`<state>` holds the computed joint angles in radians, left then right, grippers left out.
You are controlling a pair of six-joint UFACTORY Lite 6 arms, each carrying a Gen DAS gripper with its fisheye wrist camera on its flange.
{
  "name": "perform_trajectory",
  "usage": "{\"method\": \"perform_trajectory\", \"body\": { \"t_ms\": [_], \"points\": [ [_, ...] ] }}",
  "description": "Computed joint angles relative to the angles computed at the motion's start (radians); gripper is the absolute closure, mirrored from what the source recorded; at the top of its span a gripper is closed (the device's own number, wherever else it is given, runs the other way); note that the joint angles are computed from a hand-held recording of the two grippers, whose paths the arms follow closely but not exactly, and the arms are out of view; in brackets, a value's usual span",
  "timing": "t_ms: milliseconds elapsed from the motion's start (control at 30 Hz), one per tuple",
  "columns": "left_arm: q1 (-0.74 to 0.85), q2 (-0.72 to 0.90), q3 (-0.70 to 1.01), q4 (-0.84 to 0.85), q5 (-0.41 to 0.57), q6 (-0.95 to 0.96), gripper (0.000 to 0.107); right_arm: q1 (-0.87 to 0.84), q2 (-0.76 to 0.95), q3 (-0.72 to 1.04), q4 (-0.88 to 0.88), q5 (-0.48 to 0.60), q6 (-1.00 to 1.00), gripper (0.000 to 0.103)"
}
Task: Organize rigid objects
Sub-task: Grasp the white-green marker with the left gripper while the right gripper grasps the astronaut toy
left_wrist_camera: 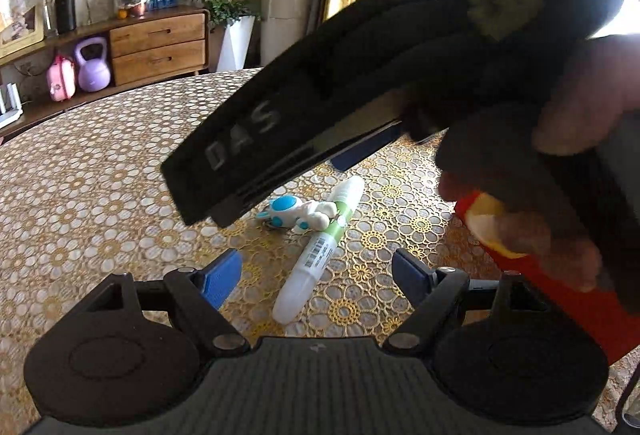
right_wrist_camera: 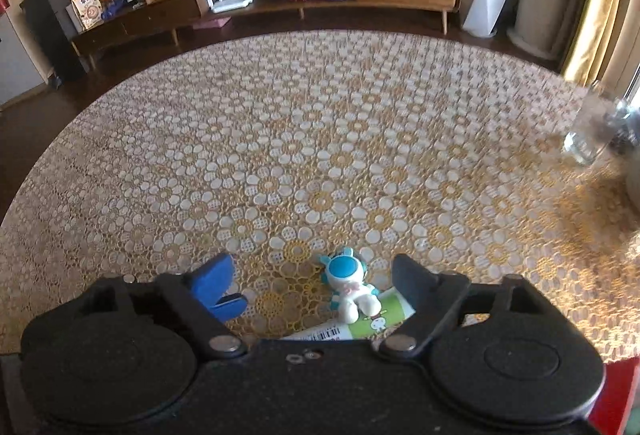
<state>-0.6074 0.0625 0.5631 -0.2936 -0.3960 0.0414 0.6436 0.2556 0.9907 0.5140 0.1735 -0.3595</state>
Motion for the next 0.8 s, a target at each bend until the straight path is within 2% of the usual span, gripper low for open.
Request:
{"method": "perform_trajectory", "body": {
  "t_ms": [233, 333, 433, 500, 567, 600, 633, 733, 800],
  "points": [
    [0.043, 0.106, 0.058, 0.167, -0.018, -0.138, 0.039, -0.041, 0.074, 0.038, 0.177, 0.031, -0.202, 0.03],
    [0.054, 0.136, 0.075, 0.197, -0.019, -0.161, 0.046, -0.038, 0.095, 0.05, 0.134, 0.029, -0.17, 0.035],
    [0.051, 0.147, 0.081, 0.165, -0.033, -0.122, 0.046, -0.034, 0.102, 0.046, 0.17, 0.014, -0.197, 0.04],
    [0.046, 0.154, 0.082, 0.158, -0.045, -0.11, 0.053, -0.024, 0.115, 0.06, 0.134, 0.001, -0.153, 0.045],
    [0.035, 0.159, 0.087, 0.109, -0.049, -0.06, 0.063, -0.027, 0.106, 0.043, 0.154, -0.01, -0.177, 0.057],
    [0.029, 0.159, 0.089, 0.08, -0.048, -0.034, 0.066, -0.026, 0.103, 0.039, 0.128, -0.017, -0.153, 0.06],
    [0.025, 0.16, 0.092, 0.052, -0.049, -0.008, 0.074, -0.019, 0.113, 0.045, 0.102, -0.028, -0.123, 0.064],
    [0.021, 0.159, 0.091, 0.032, -0.055, 0.017, 0.079, -0.014, 0.117, 0.042, 0.017, -0.053, -0.034, 0.074],
    [0.016, 0.152, 0.086, 0.028, -0.057, 0.031, 0.082, -0.022, 0.102, 0.028, 0.085, -0.056, -0.094, 0.076]
  ]
}}
